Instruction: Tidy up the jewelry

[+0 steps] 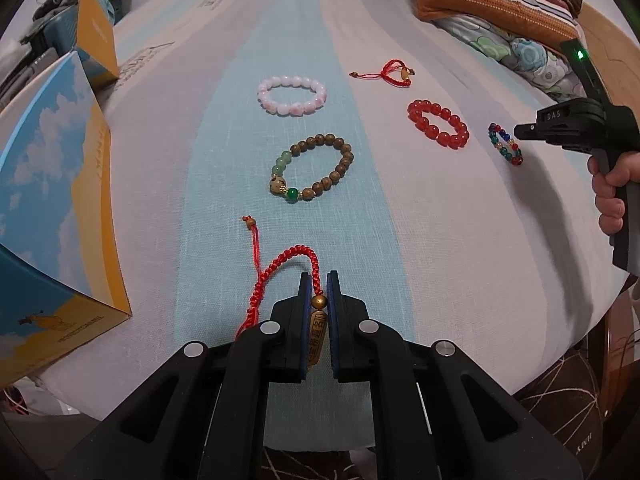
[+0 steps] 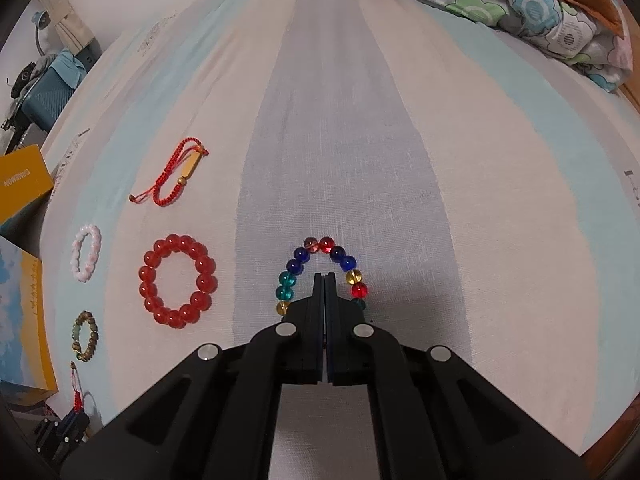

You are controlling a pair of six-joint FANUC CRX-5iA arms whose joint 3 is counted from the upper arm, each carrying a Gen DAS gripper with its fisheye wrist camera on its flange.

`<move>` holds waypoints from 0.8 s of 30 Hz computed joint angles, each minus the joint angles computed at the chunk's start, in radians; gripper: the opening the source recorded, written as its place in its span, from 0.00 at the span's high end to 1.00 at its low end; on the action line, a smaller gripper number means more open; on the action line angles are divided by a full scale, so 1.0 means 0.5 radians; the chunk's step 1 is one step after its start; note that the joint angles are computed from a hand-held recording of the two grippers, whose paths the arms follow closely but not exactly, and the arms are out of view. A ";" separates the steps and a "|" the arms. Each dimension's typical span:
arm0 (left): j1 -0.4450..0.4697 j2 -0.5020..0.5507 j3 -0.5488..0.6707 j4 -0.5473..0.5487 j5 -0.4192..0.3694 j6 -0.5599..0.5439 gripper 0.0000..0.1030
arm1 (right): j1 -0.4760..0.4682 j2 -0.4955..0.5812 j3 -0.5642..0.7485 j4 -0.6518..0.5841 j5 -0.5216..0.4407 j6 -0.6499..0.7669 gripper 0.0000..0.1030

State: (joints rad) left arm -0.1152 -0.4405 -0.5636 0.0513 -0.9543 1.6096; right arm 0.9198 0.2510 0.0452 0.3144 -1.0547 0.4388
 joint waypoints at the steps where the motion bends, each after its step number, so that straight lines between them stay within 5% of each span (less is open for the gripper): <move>1: 0.001 0.001 0.002 0.001 -0.001 0.000 0.94 | 0.000 -0.004 -0.002 0.004 -0.002 -0.001 1.00; 7: 0.000 0.002 -0.001 0.002 -0.002 0.003 0.94 | -0.059 0.066 0.124 -0.141 -0.192 0.003 0.96; 17: 0.006 0.008 0.000 0.014 -0.002 -0.017 0.94 | -0.114 0.112 0.168 -0.232 -0.212 0.030 0.85; 24: 0.007 0.002 0.020 0.013 -0.020 -0.023 0.94 | -0.082 0.063 0.095 -0.158 -0.156 -0.006 0.91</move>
State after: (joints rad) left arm -0.1118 -0.4397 -0.5538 0.0578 -0.9645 1.5980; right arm 0.8791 0.2825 0.0926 0.2353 -1.1329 0.4358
